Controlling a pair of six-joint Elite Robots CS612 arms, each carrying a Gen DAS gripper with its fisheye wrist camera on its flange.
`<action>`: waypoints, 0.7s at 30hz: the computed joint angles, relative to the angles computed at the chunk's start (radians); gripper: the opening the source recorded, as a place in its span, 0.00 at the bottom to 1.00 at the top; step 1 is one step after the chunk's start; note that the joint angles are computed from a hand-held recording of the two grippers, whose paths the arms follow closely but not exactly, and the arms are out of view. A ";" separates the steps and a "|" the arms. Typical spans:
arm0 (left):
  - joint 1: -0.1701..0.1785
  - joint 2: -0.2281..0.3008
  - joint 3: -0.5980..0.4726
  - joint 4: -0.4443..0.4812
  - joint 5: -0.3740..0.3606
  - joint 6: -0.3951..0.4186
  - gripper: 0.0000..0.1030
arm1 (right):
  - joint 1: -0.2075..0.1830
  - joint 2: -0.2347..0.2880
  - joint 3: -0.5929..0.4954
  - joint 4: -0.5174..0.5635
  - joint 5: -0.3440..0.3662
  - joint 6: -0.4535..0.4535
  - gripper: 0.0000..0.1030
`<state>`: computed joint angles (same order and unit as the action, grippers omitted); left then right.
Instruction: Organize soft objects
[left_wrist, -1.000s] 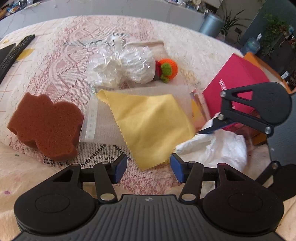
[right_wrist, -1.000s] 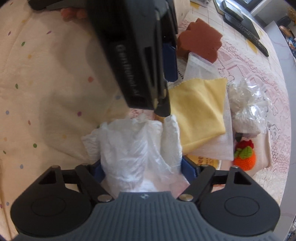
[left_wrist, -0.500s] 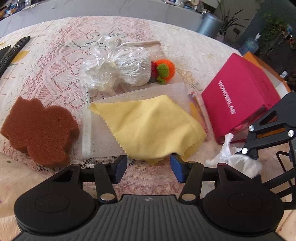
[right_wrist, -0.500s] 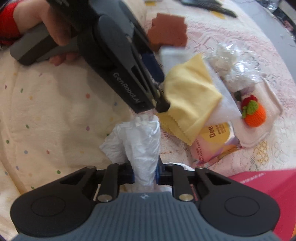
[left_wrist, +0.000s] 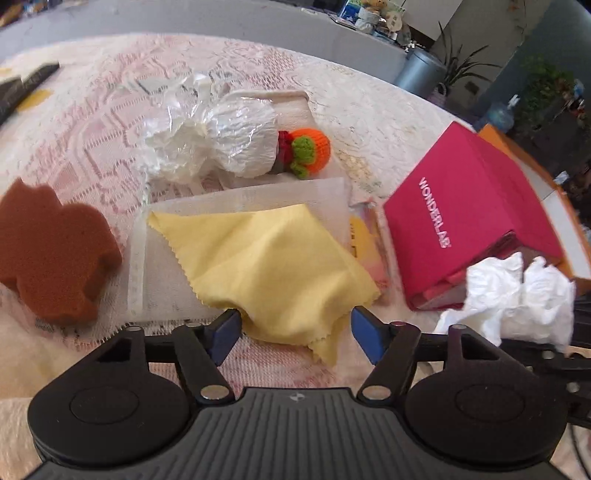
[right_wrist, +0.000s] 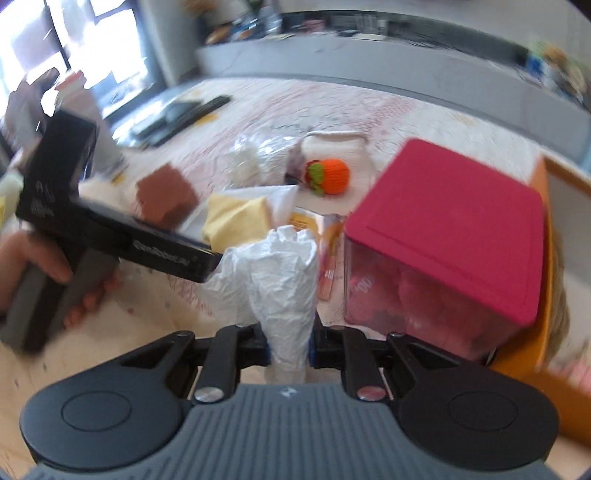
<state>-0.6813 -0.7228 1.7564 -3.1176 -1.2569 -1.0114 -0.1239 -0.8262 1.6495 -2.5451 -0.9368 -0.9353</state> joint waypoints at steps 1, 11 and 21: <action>-0.005 0.000 -0.007 0.028 0.021 0.005 0.55 | -0.004 0.003 0.007 -0.021 0.010 0.035 0.15; -0.049 -0.041 0.055 -0.014 0.166 -0.051 0.03 | -0.031 0.003 0.056 -0.153 0.083 0.195 0.15; -0.131 -0.099 0.114 -0.121 0.330 -0.020 0.03 | -0.082 -0.017 0.114 -0.346 0.210 0.369 0.14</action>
